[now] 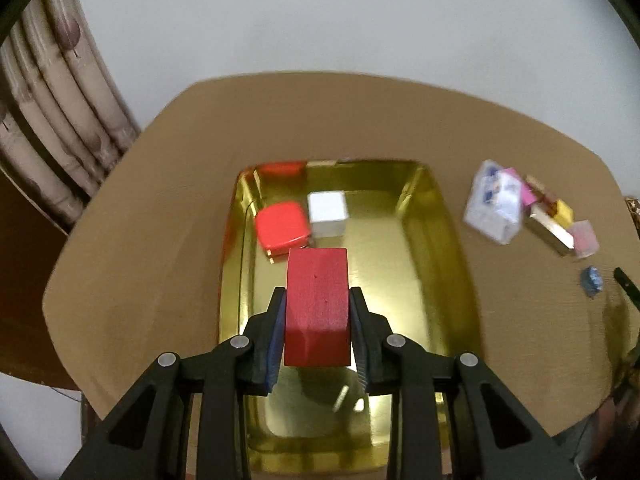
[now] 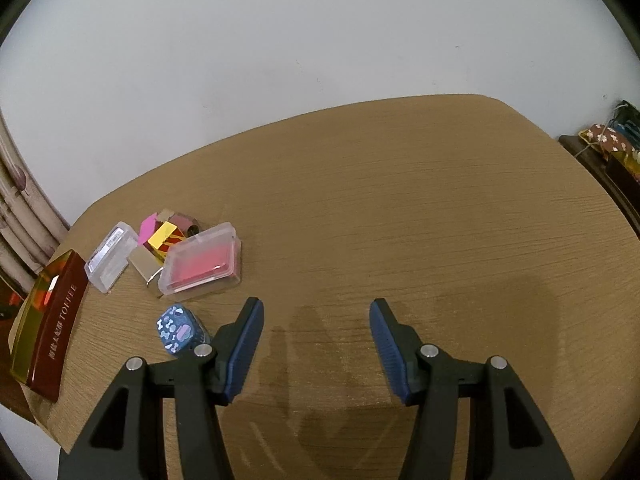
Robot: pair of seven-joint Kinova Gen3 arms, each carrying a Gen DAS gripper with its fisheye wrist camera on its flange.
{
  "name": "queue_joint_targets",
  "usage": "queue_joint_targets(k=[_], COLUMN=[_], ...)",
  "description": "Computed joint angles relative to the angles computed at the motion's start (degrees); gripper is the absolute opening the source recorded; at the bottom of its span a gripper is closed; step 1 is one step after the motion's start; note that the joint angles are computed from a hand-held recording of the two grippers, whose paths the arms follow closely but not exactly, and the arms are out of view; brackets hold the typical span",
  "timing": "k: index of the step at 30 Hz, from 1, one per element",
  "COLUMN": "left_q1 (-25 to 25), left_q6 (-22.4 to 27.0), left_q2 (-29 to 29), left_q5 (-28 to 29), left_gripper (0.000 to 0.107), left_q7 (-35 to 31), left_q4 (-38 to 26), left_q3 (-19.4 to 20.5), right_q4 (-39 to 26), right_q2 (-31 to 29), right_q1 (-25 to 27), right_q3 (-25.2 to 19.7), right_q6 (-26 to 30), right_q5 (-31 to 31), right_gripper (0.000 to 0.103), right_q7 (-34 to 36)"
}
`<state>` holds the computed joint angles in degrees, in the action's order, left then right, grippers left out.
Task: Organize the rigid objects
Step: 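Place the red block in the tin beside the red case, release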
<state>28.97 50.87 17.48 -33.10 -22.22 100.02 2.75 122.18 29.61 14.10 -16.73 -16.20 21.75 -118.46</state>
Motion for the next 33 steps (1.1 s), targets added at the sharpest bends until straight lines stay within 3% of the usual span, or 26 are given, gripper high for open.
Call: queue_joint_targets(k=[5, 7, 11, 14, 18, 20, 23, 25, 29, 33], left_q1=[-1.7, -0.6, -1.0, -4.2, -10.6, -11.9, -6.9, -1.6, 9.0, 19.6], left_q6=[-0.4, -1.3, -0.7, 1.9, 4.4, 5.0, 2.8, 2.9, 9.5, 17.5], left_q2=[3.6, 4.7, 6.3, 7.1, 6.9, 5.5, 1.7, -1.6, -5.6, -5.0], left_q5=[0.7, 1.8, -0.8, -4.5, -9.2, -11.5, -13.5, -15.3, -18.9, -20.9], left_gripper=[0.026, 0.026, 0.026, 0.029, 0.044, 0.047, 0.049, 0.060, 0.070, 0.079], left_q7=[-1.0, -1.9, -0.5, 1.2, 4.4, 8.1, 15.1, 19.8, 29.1, 38.4], left_q4=[-0.4, -0.5, -0.7, -1.4, -1.3, -0.1, 3.1, 5.8, 8.2, 8.6], left_q3=[-1.3, -3.9, -3.3, 2.4, 13.0, 16.4, 13.6, 10.7, 9.5, 8.6], right_q4=[-1.0, -1.0, -1.2, -1.2, -0.6, -0.2, 1.0, 1.3, -0.1, -2.7], right_q2=[0.2, 0.3, 0.4, 0.3, 0.1, 0.2, 0.9, 1.3, 2.2, 2.3], right_q1=[-0.6, -0.3, 0.9, 1.7, 2.6, 4.1, 11.7, 16.4, 22.5, 22.5], right_q3=[0.3, 0.0, -1.3, -2.0, -2.7, -3.9, -10.8, -16.1, -26.8, -32.9], right_q6=[1.8, 2.0, 2.6, 3.1, 2.3, 1.5, -0.5, 0.3, 7.7, 16.5], right_q5=[2.1, 2.0, 2.1, 2.3, 2.3, 3.0, 9.1, 13.8, 23.1, 30.3], right_gripper=[0.056, 0.056, 0.056, 0.056, 0.056, 0.056, 0.056, 0.056, 0.056, 0.056], right_q7=[-2.2, -2.0, -1.9, -1.6, -1.3, -1.2, -2.0, -1.7, -4.1, -6.5])
